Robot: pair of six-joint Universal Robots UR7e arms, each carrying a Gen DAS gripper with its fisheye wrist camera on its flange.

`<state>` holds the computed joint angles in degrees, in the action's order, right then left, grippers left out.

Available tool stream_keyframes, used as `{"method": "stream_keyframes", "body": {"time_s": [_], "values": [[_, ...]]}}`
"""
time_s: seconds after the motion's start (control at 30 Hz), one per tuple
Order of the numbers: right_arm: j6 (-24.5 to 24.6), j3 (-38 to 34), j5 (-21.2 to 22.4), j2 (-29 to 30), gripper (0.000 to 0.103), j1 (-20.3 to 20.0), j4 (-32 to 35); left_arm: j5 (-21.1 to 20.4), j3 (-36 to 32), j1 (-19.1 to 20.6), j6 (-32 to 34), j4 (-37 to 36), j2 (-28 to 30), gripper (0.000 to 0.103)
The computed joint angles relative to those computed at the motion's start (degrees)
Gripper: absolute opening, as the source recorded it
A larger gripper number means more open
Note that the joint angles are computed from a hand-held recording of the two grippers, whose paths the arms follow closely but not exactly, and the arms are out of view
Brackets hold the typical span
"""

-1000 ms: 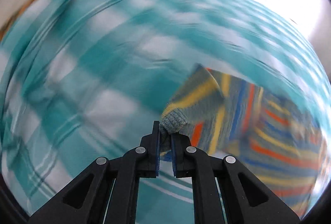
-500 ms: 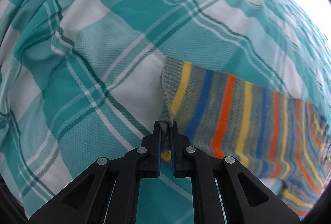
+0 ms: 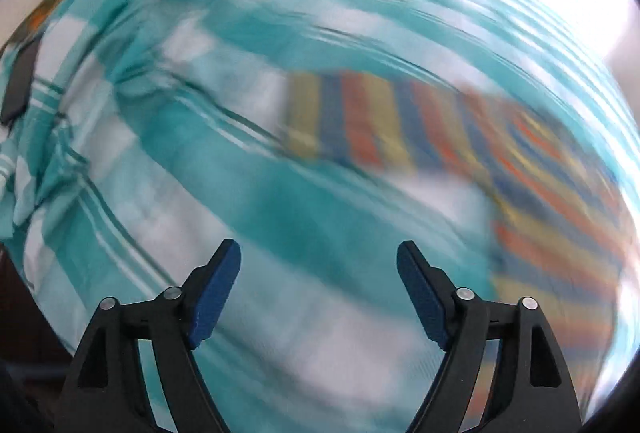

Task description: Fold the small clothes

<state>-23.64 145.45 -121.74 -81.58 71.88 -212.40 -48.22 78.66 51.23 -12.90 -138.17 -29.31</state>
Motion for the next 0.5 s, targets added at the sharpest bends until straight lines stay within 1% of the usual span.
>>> {"method": "stream_keyframes", "body": {"time_s": [0.1, 0.13, 0.17, 0.23, 0.27, 0.33, 0.37, 0.4, 0.43, 0.5], "values": [[1.64, -0.06, -1.28, 1.56, 0.067, 2.2, -0.07, -8.16, 14.34, -4.96, 6.48, -6.11, -5.46, 0.087], [2.39, -0.07, -1.64, 1.9, 0.067, 2.6, 0.25, -9.79, 18.24, -6.62, 7.92, -7.6, -6.36, 0.088], [3.13, 0.01, -1.96, 2.41, 0.067, 2.88, 0.59, -10.71, 20.64, -7.97, 9.18, -8.54, -6.21, 0.089], [4.95, 0.08, -4.07, 3.36, 0.067, 2.99, 2.34, -11.05, 24.88, -10.2, 10.09, -9.14, -5.95, 0.089], [6.48, 0.19, -5.36, 3.58, 0.067, 2.71, 4.12, -10.77, 26.02, -11.06, 9.08, -7.39, -5.47, 0.089], [11.04, 1.06, -6.81, 2.82, 0.067, 1.3, 9.39, -10.94, 26.22, -11.0, 7.17, -3.75, -4.69, 0.089], [11.41, 1.66, -6.81, 2.71, 0.068, 1.09, 9.26, -10.52, 27.38, -10.96, 6.71, -3.94, -4.85, 0.092], [10.9, 2.7, -6.83, 3.05, 0.068, 1.14, 6.96, -10.05, 28.18, -10.94, 7.88, -5.73, -5.09, 0.094], [10.84, 3.13, -7.14, 3.24, 0.068, 1.3, 6.18, -9.75, 28.11, -10.87, 8.47, -5.72, -5.2, 0.097], [10.56, 3.8, -7.69, 4.19, 0.069, 1.36, 4.09, -10.22, 27.25, -10.16, 7.71, -4.02, -5.59, 0.097]]}}
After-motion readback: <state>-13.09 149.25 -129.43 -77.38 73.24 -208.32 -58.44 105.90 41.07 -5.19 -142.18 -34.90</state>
